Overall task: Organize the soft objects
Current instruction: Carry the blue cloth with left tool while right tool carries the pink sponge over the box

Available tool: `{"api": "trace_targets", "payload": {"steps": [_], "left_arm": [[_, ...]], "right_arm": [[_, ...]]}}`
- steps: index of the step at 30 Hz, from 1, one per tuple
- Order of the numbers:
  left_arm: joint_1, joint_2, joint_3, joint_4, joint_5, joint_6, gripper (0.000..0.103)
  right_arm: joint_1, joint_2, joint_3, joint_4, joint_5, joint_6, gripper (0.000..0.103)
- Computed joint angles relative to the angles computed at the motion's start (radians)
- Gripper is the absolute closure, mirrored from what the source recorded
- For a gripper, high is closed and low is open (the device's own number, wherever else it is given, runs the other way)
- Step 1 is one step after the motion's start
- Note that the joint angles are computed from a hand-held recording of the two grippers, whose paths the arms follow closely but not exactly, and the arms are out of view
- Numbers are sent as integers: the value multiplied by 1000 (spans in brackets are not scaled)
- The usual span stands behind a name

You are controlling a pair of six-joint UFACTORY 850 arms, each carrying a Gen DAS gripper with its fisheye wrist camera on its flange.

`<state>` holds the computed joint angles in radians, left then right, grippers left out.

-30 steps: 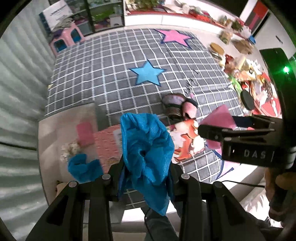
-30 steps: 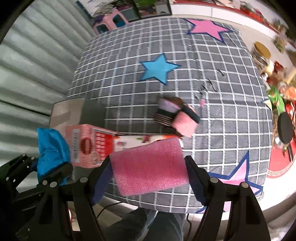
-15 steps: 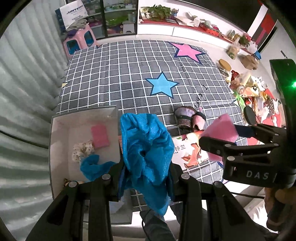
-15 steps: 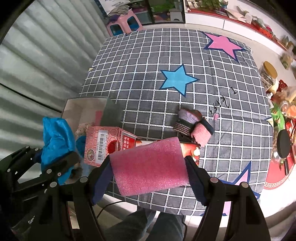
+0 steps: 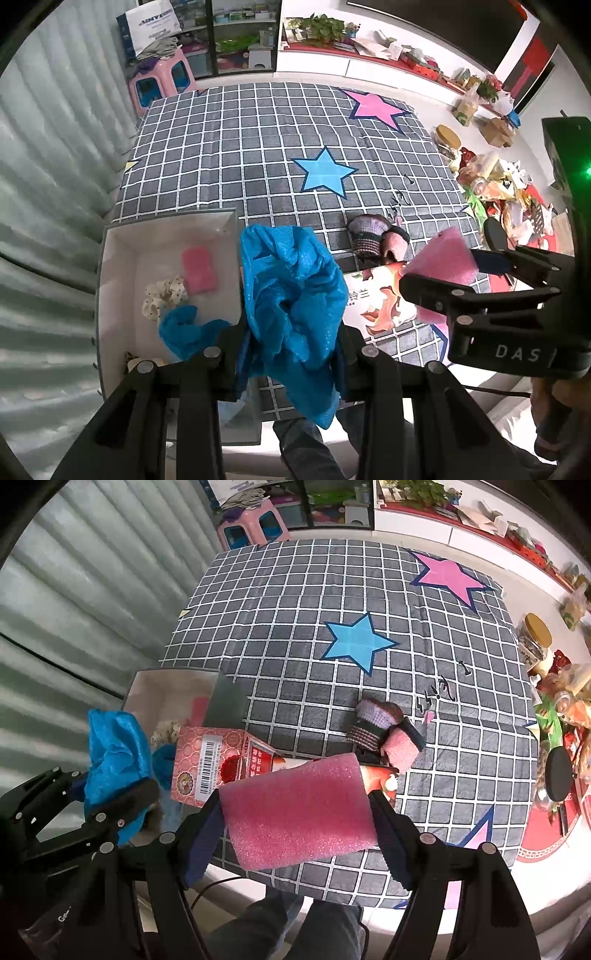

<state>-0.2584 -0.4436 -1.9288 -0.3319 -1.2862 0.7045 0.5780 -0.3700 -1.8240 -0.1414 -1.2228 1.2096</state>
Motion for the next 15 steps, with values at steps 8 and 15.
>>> {"api": "trace_targets", "payload": {"steps": [8, 15], "left_arm": [[15, -2, 2, -11, 3, -7, 64], [38, -8, -3, -18, 6, -24, 64]], "right_arm": [[6, -35, -51, 3, -21, -30, 26], [9, -82, -114, 13, -40, -75, 26]]}}
